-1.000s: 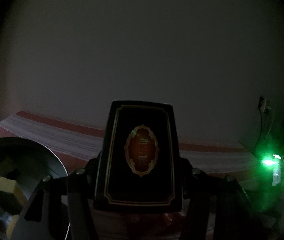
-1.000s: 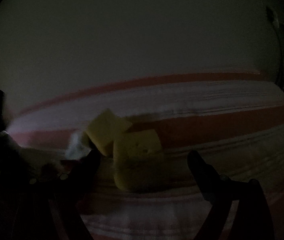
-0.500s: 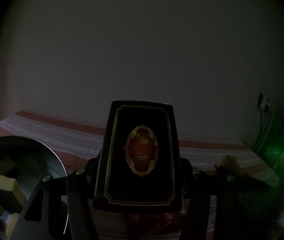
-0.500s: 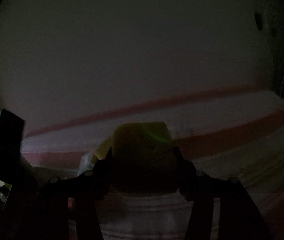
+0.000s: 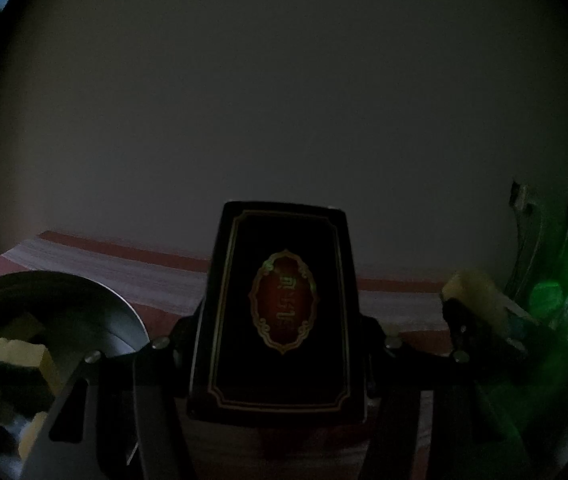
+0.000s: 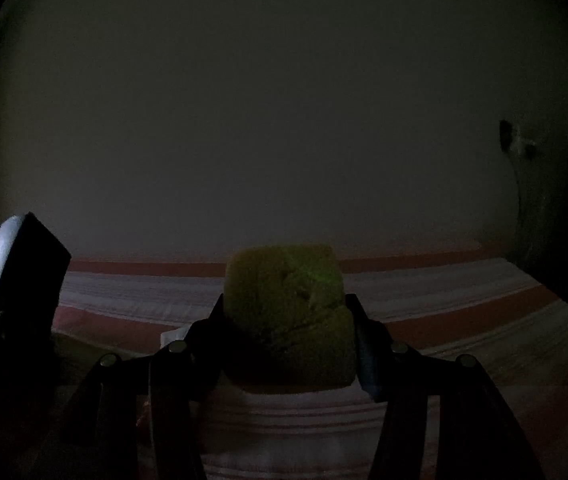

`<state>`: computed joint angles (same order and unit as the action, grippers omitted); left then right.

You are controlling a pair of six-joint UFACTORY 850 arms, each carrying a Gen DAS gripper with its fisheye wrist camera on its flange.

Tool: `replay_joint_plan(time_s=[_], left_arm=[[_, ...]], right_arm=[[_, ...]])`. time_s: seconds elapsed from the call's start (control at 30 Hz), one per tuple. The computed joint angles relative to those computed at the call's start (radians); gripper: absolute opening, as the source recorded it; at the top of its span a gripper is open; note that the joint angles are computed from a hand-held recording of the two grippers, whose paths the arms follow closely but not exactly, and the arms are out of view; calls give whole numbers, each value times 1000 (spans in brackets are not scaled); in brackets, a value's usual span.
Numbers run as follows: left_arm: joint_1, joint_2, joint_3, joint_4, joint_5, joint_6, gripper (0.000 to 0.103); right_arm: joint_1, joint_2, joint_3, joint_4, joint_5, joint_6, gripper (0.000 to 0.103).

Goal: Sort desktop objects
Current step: 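Grasp a yellow sponge with the right tool while the left tool holds the black box, then carry the box and sponge over the metal pan and open both tools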

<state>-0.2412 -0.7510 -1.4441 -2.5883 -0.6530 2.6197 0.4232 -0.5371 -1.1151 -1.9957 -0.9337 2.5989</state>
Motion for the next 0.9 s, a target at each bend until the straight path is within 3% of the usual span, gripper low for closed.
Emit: replay_joint_plan(time_s=[0.3,0.47,0.9], left_arm=[[-8,-12,1,-49,-18,54,58],[-12,-9,16,-70,-24,83,58],[-12,-26,14,-108,-54,109,58]], right_arm=[[37,-44,-28,15,-65,9,57],[53,5,27,3,-81,32,57],[2,70,138,-203,-79,193,57]])
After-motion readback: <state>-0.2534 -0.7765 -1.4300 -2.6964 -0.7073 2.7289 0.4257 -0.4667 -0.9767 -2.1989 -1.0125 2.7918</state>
